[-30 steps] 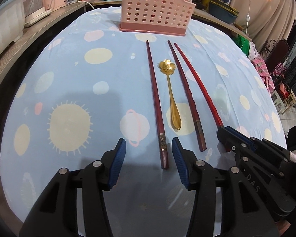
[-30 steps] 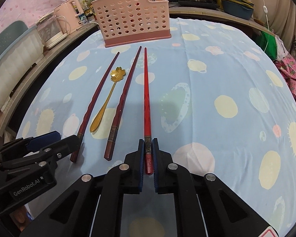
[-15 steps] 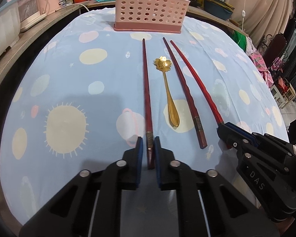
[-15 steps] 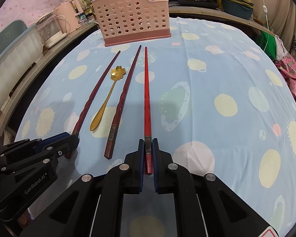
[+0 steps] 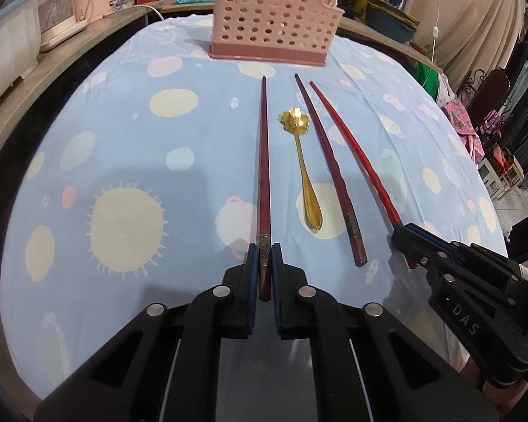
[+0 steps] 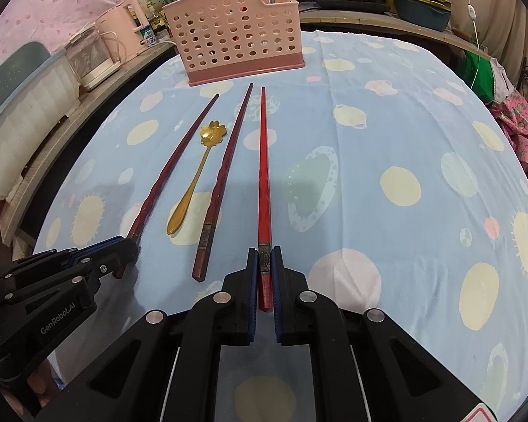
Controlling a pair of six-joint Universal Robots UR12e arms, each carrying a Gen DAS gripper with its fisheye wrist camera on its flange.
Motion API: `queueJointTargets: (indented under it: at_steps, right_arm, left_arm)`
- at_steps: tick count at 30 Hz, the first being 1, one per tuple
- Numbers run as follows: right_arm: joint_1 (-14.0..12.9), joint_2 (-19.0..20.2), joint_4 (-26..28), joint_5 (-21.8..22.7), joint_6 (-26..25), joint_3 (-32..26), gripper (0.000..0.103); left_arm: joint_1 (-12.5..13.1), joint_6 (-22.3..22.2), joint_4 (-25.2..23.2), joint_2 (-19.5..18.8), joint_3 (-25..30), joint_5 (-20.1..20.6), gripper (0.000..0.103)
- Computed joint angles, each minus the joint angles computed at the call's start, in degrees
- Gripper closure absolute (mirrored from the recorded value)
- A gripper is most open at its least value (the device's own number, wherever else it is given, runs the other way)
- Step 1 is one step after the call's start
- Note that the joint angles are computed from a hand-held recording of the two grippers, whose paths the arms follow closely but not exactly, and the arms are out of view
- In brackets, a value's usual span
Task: Organize utensils
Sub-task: 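Lift both chopsticks and carry them over the pink holder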
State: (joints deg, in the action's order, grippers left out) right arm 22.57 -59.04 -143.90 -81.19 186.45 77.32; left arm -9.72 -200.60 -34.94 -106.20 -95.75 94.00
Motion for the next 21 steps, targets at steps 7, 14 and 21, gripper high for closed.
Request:
queueJointTargets:
  at_steps: [7, 14, 21]
  right_arm:
    - [-0.5, -1.35, -2.42, 1.06, 0.77, 0.67, 0.096]
    - [-1.32, -2.62, -7.04, 1.91, 2.56, 0.21, 0.096]
    - [-2.33, -2.58, -11.21, 3.23, 3.94, -2.59, 0.096]
  left_arm:
    - [0.13, -0.22, 1.9, 1.06, 0.0, 1.13, 0.096]
    - [0.63, 0.13, 4.4, 1.82, 1.38, 2.05, 0.096]
    - [1.13, 1.38, 8.4, 1.78, 4.31, 3.68, 0.096]
